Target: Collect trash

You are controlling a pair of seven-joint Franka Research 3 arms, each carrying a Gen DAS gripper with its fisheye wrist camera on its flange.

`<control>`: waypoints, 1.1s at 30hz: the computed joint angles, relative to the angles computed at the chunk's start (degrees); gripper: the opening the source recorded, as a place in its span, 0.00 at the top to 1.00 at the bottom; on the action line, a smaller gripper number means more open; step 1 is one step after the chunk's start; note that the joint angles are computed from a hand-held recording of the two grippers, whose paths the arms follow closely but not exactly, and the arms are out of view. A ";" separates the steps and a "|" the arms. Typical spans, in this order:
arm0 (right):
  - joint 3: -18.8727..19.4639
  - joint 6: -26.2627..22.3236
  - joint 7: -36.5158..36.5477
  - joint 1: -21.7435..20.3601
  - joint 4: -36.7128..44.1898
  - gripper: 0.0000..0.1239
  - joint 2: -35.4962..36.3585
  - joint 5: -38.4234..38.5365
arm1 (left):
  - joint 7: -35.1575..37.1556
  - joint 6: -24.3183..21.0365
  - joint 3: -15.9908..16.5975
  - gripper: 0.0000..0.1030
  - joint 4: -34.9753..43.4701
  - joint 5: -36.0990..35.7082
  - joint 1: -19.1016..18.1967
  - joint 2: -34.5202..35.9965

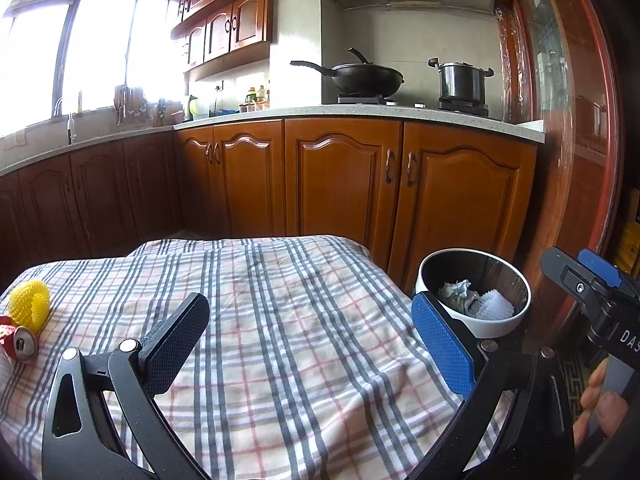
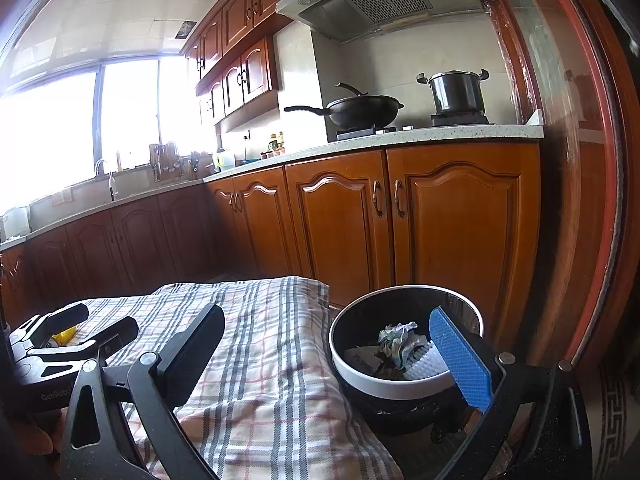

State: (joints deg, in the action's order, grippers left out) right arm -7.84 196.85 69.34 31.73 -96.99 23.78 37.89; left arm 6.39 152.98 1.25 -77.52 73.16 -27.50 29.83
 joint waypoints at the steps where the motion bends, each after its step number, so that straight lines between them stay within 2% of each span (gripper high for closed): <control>1: 0.25 -0.13 0.03 -0.31 0.16 0.17 0.08 -0.22 | -0.02 0.10 -0.01 0.00 -0.01 -0.03 0.02 0.00; 20: -0.42 -0.89 1.08 0.18 0.28 0.17 0.30 -1.06 | 0.31 -0.04 -0.10 0.00 -0.06 -0.54 -0.03 -0.08; 25: -2.17 -1.23 1.12 1.82 0.27 0.17 0.40 -0.39 | 0.37 -0.12 -0.14 0.00 -0.21 -0.75 -0.09 -0.21; 33: -2.94 -1.54 1.39 2.48 0.31 0.17 0.46 -0.66 | 0.33 -0.33 -0.21 0.00 -0.39 -0.95 0.02 -0.37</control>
State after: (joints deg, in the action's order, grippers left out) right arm -10.78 195.30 70.73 34.20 -96.68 24.24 37.23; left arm 6.73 152.64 1.05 -77.91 72.21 -27.48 29.46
